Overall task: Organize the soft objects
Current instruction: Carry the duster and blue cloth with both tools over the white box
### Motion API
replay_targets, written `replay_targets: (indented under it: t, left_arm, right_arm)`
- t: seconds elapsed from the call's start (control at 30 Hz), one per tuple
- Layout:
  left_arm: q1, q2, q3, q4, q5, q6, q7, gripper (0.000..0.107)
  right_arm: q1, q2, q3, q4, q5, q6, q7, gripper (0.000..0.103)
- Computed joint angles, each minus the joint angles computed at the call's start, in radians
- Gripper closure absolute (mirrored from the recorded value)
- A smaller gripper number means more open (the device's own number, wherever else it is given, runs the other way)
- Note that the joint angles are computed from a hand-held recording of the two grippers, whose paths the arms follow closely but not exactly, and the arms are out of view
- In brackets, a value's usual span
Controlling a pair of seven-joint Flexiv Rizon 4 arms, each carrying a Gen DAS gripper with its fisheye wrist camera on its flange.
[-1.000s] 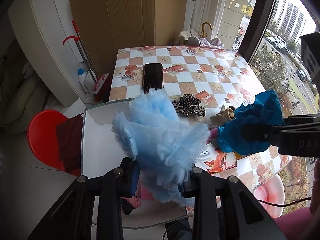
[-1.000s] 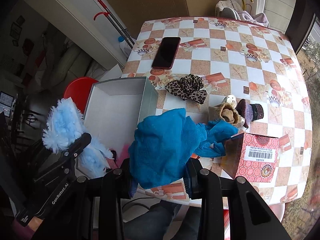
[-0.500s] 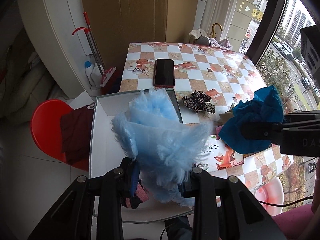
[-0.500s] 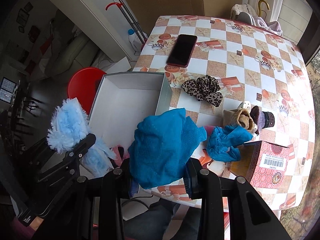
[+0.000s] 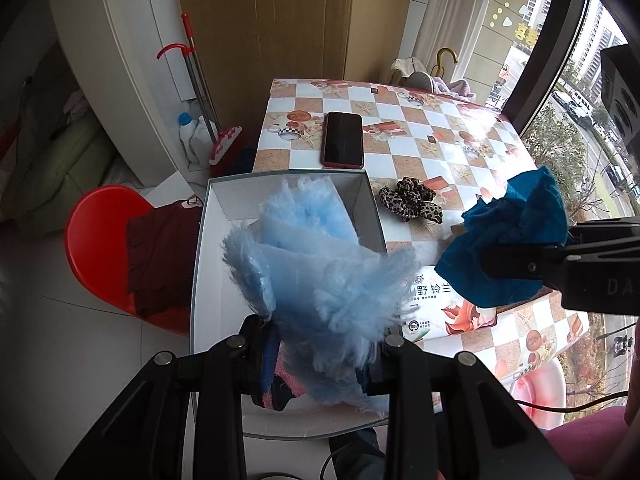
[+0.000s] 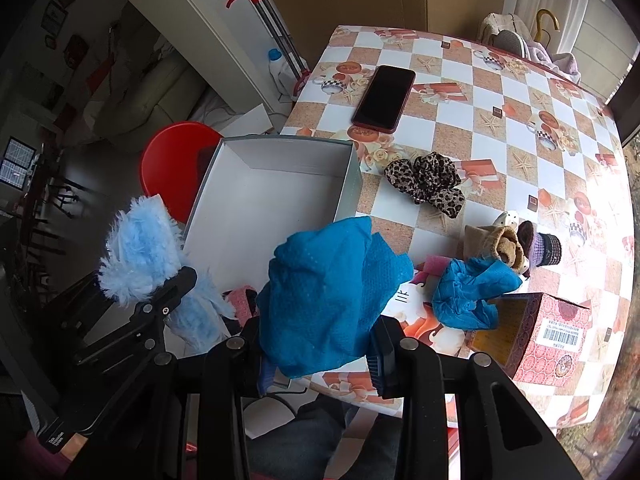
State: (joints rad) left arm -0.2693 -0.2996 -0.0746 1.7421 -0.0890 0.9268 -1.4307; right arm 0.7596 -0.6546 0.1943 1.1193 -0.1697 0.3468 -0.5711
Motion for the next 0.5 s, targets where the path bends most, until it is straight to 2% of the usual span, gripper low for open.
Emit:
replay_targets:
  t: [0.5]
  left_arm:
    - [0.018, 0.018, 0.009, 0.033, -0.005, 0.004, -0.016, 0.073]
  right_arm:
    - [0.016, -0.051, -0.001, -0.082, 0.012, -0.041, -0.052, 0.065]
